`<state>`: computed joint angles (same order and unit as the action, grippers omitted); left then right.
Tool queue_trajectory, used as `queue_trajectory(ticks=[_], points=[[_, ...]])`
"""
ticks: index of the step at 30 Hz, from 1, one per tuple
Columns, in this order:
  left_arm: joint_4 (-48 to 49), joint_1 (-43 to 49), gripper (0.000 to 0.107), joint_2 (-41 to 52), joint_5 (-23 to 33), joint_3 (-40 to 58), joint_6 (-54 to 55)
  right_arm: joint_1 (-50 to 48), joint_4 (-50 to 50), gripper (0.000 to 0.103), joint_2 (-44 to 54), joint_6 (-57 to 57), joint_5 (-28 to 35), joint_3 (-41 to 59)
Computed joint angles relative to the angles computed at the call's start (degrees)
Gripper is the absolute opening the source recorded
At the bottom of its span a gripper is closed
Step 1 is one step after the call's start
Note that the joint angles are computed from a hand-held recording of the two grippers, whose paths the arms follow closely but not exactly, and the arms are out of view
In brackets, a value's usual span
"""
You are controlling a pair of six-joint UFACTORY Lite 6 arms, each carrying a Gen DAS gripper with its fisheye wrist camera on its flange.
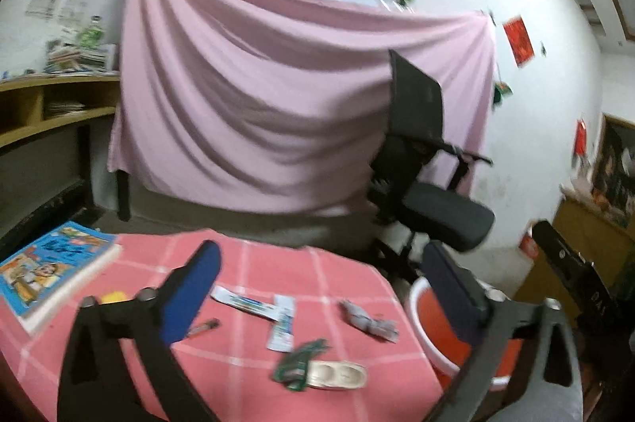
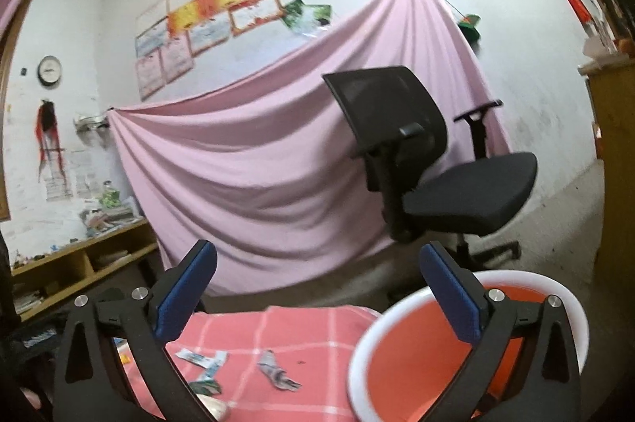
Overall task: Collect trash
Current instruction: 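Return both tools to the table, left toward yellow cylinder, right toward green card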
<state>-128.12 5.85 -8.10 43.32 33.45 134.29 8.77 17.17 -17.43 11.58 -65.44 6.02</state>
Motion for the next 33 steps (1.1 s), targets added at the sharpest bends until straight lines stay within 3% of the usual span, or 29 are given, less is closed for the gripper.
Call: queue_trajectory(ticks=[10, 18, 27, 33], points=[[1.1, 17.2, 0.101, 2.0, 12.4, -4.3, 8.9, 15.9, 11.8, 0.103, 10.4, -7.1, -7.8, 6.2], [5.0, 28.1, 0.101, 9.8, 19.2, -1.3, 11.8, 23.0, 14.8, 0.103, 19.8, -13.2, -7.4, 13.8], [5.9, 32.3, 0.101, 21.1, 19.3, 6.6, 16.9, 25.2, 14.9, 0.103, 26.4, -16.0, 1.9, 21.6], [10.5, 29.9, 0.101, 27.7, 12.2, 15.4, 11.3, 23.4, 14.3, 0.103, 30.2, -16.7, 14.3, 27.3]])
